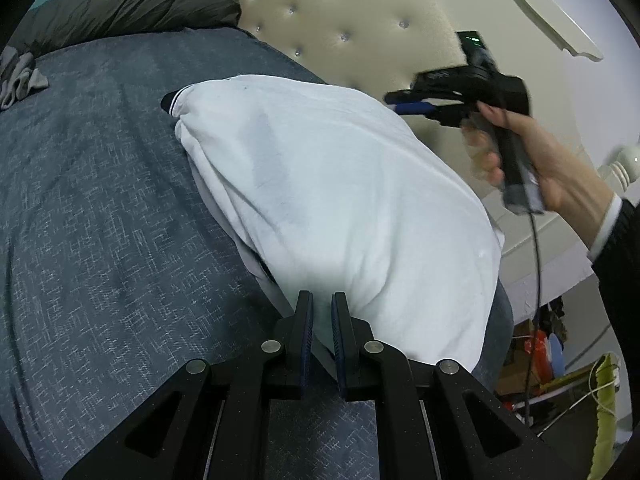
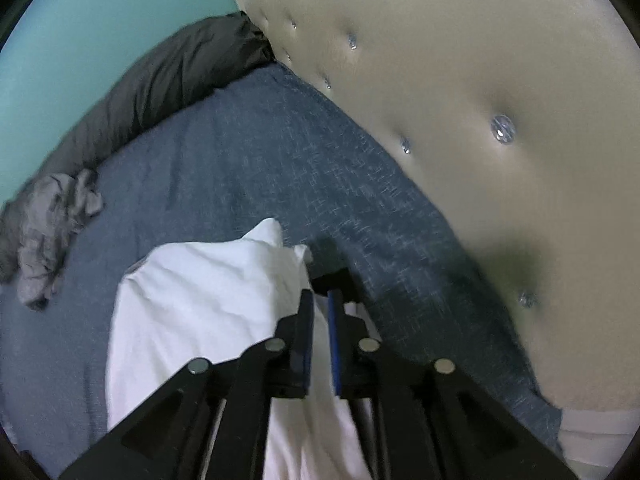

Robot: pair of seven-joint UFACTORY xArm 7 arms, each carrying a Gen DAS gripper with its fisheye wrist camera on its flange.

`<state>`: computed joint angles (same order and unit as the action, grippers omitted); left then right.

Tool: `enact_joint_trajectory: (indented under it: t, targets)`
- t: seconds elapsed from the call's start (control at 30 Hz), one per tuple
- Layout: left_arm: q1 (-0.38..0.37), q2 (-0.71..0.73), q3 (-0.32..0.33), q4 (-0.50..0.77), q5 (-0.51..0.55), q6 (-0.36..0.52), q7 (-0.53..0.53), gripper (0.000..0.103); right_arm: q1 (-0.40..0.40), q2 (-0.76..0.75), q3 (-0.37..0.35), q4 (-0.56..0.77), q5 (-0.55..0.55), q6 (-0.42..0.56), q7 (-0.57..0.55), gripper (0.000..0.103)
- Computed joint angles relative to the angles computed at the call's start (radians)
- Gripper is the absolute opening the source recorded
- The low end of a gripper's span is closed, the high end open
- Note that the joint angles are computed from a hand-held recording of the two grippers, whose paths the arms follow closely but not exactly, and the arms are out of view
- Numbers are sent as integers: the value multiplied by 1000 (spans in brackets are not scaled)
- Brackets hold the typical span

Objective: Fold clothes

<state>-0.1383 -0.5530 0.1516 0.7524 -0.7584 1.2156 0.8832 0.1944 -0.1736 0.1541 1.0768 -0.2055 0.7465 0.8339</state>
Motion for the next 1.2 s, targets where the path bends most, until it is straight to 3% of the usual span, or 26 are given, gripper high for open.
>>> enact_joint_trajectory:
  t: [0.27,0.3,0.33,0.5,0.63,0.8,0.93,0.97,1.03,1.07,1.2]
  targets:
    - [0,-30,-4,-10,9,4,-20,10,69,-129,-40,-122,277,-9,-245,22]
    - [0,-35,-3,-12,11,6,-22,10,64,-130,-32,-127,279,-1,-243,6]
    - [0,-40,-2,-13,13,8,-24,10,61,-131,-26,-132,280,7,-239,3]
    - [-5,-56,3,-13,21,16,-33,10,3,-167,32,-169,172,-31,-82,2]
    - [-6,-65,16,-3,26,37,-34,10,22,-171,18,-182,183,-68,-85,3]
    - [-2,-80,28,9,23,64,-33,10,39,-259,-3,-256,230,-68,-99,32]
    - [1,-107,27,3,29,76,-40,10,81,-349,-19,-339,301,-106,-161,32]
    - [2,-113,27,1,32,79,-44,10,85,-356,-17,-348,311,-107,-167,32]
    - [2,-129,26,-7,40,86,-49,10,95,-367,-22,-368,338,-106,-177,9]
    - [2,-136,25,-10,43,86,-51,10,93,-374,-17,-376,343,-108,-173,5]
    - [0,-165,22,-27,60,89,-64,10,52,-401,20,-401,311,-134,-109,3]
